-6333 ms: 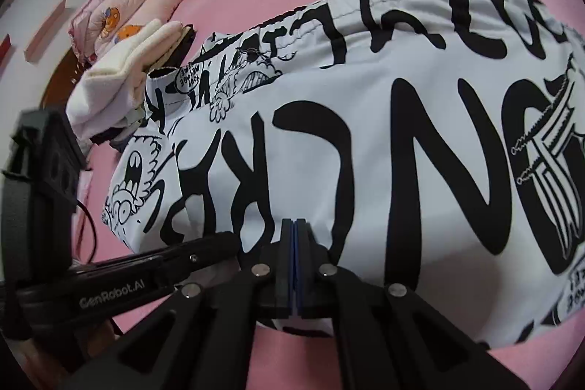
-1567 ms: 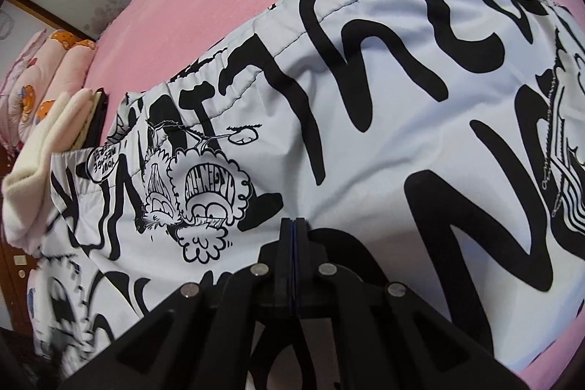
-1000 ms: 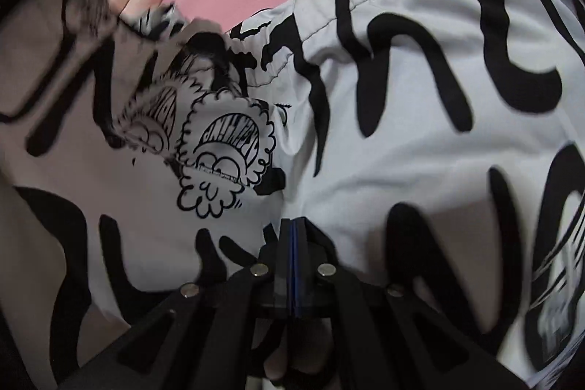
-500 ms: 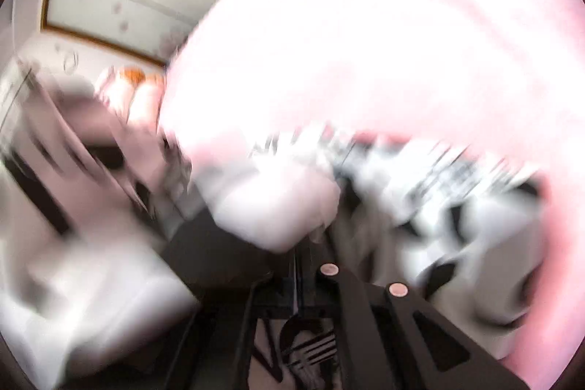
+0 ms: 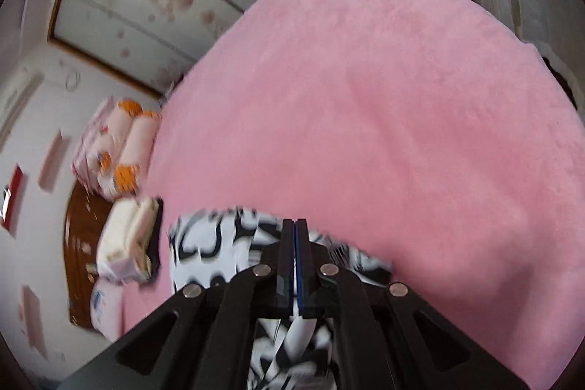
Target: Fold large clothes
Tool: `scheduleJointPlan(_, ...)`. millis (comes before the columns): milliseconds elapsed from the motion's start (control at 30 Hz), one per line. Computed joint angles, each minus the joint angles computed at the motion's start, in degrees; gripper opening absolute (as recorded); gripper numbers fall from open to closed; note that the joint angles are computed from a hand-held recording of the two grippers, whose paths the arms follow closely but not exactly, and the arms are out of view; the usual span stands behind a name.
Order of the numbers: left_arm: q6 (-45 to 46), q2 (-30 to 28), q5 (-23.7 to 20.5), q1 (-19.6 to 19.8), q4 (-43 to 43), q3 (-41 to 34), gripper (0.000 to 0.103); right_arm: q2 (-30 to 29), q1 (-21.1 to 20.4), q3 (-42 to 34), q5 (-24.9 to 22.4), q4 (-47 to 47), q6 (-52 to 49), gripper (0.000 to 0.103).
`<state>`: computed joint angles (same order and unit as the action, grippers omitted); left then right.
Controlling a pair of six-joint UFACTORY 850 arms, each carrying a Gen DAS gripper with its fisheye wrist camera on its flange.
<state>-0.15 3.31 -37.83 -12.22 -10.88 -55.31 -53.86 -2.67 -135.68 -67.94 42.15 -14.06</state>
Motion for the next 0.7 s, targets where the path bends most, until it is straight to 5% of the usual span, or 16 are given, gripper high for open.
scheduleJointPlan(167,10.2,-2.0,-3.9,2.4,-8.9,-1.7,0.065,2.9,0.8,4.6,-4.2,-3.2,-0.7,0.0)
scheduleJointPlan(333,19.7,1.1,-11.0,8.1,-19.8,-2.8,0.069,3.7,1.8,6.2,-8.4,-6.3,1.7,0.001)
scheduleJointPlan(467,18.9,4.5,-13.6,12.9,-17.3,-2.9,0.079,5.5,2.0,8.5,-10.9,-6.3,2.7,0.003)
scheduleJointPlan(533,18.9,6.0,-14.6,16.0,-15.6,-2.7,0.081,6.1,2.7,9.4,-12.0,-6.3,3.3,0.014)
scheduleJointPlan(600,17.9,6.8,-15.9,19.3,-13.4,-3.0,0.083,7.2,3.7,10.9,-13.2,-7.7,3.7,0.04)
scheduleJointPlan(700,14.5,6.7,-16.7,24.4,-9.3,-3.4,0.083,9.2,5.2,13.9,-13.4,-12.9,3.7,0.041)
